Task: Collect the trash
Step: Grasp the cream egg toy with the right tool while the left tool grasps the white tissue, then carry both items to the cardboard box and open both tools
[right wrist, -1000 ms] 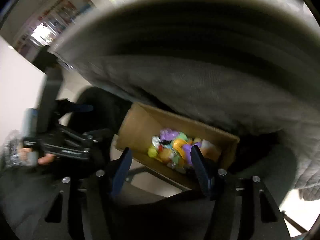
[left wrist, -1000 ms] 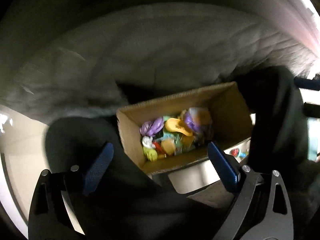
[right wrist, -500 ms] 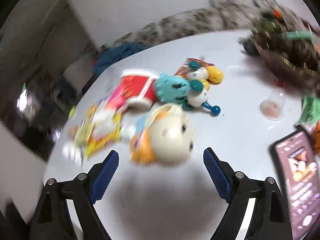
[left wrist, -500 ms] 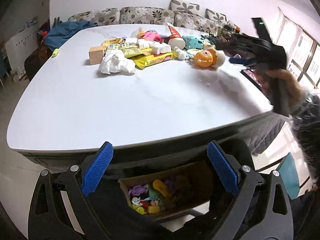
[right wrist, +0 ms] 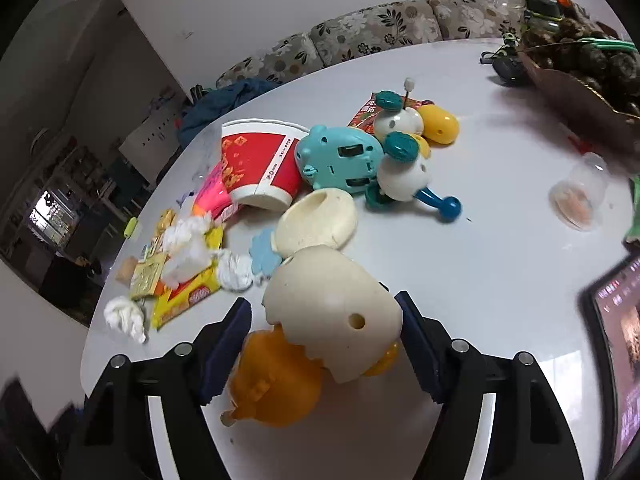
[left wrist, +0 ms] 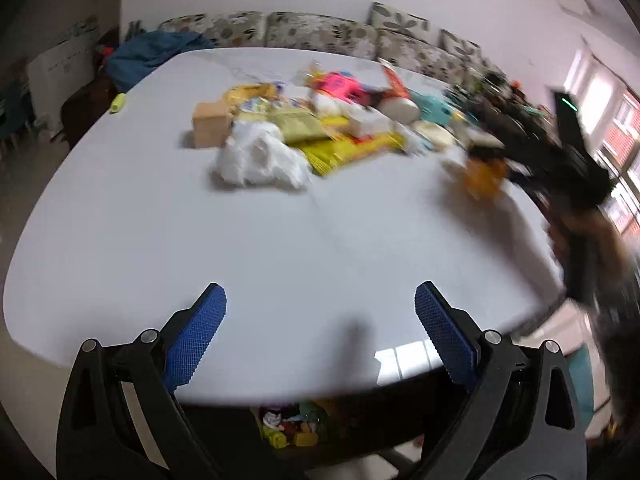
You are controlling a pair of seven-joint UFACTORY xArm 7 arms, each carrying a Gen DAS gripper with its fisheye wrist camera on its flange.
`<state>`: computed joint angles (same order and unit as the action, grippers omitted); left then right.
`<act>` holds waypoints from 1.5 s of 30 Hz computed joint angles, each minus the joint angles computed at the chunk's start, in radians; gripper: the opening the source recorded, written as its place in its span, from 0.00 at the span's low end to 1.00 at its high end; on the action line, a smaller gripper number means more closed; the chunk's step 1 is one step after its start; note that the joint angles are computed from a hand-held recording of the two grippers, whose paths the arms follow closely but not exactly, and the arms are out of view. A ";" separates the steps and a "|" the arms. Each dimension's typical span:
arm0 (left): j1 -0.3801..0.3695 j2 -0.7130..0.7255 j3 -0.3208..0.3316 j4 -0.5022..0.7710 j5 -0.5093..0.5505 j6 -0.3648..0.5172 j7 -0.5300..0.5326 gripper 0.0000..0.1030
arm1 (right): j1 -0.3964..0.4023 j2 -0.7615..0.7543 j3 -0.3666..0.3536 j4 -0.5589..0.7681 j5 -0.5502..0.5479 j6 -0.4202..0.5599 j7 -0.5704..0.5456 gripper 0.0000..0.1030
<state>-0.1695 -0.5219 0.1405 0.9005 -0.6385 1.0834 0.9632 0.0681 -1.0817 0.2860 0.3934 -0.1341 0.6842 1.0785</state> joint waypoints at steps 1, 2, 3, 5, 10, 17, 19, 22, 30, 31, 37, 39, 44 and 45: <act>-0.004 0.035 -0.013 0.024 -0.012 -0.027 -0.020 0.90 | 0.011 -0.027 0.006 -0.001 0.003 0.019 0.003 0.69; -0.001 0.053 -0.031 0.036 -0.006 -0.056 -0.044 0.90 | 0.015 -0.043 0.012 0.001 0.001 0.030 0.005 0.69; 0.005 0.088 -0.059 0.061 0.008 -0.095 -0.094 0.90 | 0.021 -0.057 0.018 0.003 -0.001 0.039 0.004 0.69; 0.000 0.175 -0.088 0.138 0.023 -0.123 -0.172 0.90 | 0.034 -0.081 0.024 0.009 0.000 0.061 -0.001 0.69; -0.021 0.328 -0.153 0.247 0.167 -0.196 -0.354 0.90 | 0.067 -0.119 0.051 0.011 0.015 0.076 0.006 0.64; -0.027 0.213 -0.144 0.145 0.127 -0.271 -0.292 0.46 | 0.116 -0.111 0.090 0.012 0.025 0.091 0.010 0.61; -0.036 0.116 -0.130 0.066 0.128 -0.335 -0.249 0.45 | 0.120 -0.104 0.099 0.016 0.020 0.092 0.014 0.61; -0.082 0.009 -0.045 0.033 0.063 -0.292 -0.150 0.45 | 0.125 -0.115 0.115 0.030 0.013 0.094 0.032 0.61; -0.111 -0.273 0.107 -0.032 0.052 -0.026 0.053 0.45 | 0.213 -0.147 0.216 0.160 0.030 0.210 0.038 0.61; -0.101 -0.295 0.118 -0.046 0.075 0.016 0.071 0.46 | 0.239 -0.139 0.238 0.181 0.043 0.238 0.034 0.61; -0.010 -0.403 0.130 -0.202 0.227 0.163 0.187 0.47 | 0.386 -0.040 0.338 0.185 0.168 0.291 0.086 0.61; 0.014 -0.416 0.118 -0.270 0.266 0.168 0.230 0.57 | 0.426 0.004 0.351 0.140 0.194 0.251 0.122 0.61; 0.054 -0.454 0.048 -0.498 0.352 -0.020 0.357 0.92 | 0.454 0.192 0.385 0.059 0.151 0.184 0.154 0.72; 0.076 -0.456 0.007 -0.548 0.373 -0.089 0.362 0.92 | 0.463 0.216 0.375 0.063 0.141 0.186 0.153 0.72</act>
<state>-0.0937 -0.9779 0.1475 0.3525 -0.2657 0.9941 1.3248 0.5315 -0.8653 0.6605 0.4568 0.0071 0.8701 1.2317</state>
